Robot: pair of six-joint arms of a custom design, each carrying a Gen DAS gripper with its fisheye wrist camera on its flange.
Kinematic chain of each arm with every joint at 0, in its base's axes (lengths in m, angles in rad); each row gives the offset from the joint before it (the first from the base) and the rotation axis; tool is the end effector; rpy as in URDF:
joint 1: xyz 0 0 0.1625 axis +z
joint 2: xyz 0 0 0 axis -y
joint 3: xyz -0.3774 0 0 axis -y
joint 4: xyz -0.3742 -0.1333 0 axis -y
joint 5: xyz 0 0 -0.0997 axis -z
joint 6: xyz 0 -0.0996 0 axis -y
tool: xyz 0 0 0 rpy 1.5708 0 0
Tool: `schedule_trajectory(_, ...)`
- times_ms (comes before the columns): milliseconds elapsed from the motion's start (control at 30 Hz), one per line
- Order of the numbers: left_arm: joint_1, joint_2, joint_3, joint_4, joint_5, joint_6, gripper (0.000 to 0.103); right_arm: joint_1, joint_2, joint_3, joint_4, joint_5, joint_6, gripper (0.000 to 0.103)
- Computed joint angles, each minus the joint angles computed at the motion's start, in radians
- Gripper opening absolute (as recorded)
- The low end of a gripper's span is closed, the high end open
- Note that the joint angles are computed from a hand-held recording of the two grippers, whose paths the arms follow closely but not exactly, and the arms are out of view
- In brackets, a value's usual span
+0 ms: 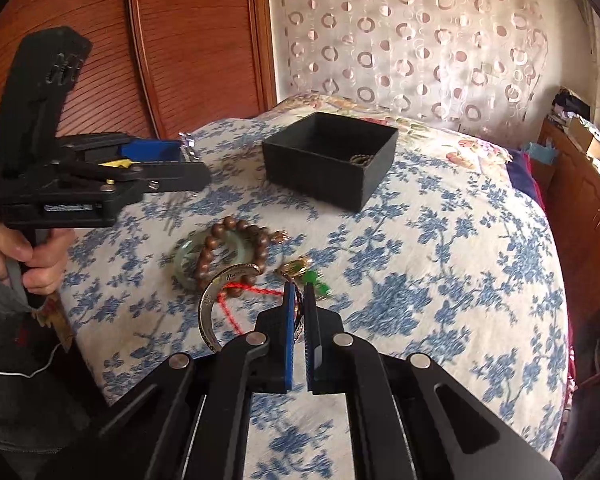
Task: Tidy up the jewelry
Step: 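Carry both items to the box and open the left tool to drop the hairpins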
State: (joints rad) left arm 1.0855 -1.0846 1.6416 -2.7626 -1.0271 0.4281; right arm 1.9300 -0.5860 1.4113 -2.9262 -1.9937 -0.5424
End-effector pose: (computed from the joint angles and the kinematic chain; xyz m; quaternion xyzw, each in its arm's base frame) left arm -0.1280 -0.6389 0.2888 0.3284 0.8583 -0.3078 0.2464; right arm 0.3327 -0.6230 0.0683 0.3616 -0.8733 0.2365 0.2251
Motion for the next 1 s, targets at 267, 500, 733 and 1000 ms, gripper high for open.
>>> schedule_trajectory(267,0.004,0.065,-0.111,0.016,-0.004,0.034,0.056,-0.021,0.077,-0.147,0.028,-0.029,-0.052,0.005)
schedule_trajectory(500,0.015,0.168,-0.289,0.057,-0.015,0.034,0.056,-0.039,0.145,-0.317,0.067,-0.008,-0.081,0.005)
schedule_trajectory(733,0.028,0.305,-0.508,0.143,-0.012,0.036,0.056,-0.067,0.207,-0.472,0.126,0.018,-0.092,0.005)
schedule_trajectory(1000,0.041,0.422,-0.690,0.218,-0.029,0.037,0.056,-0.095,0.268,-0.595,0.147,0.035,-0.083,0.005)
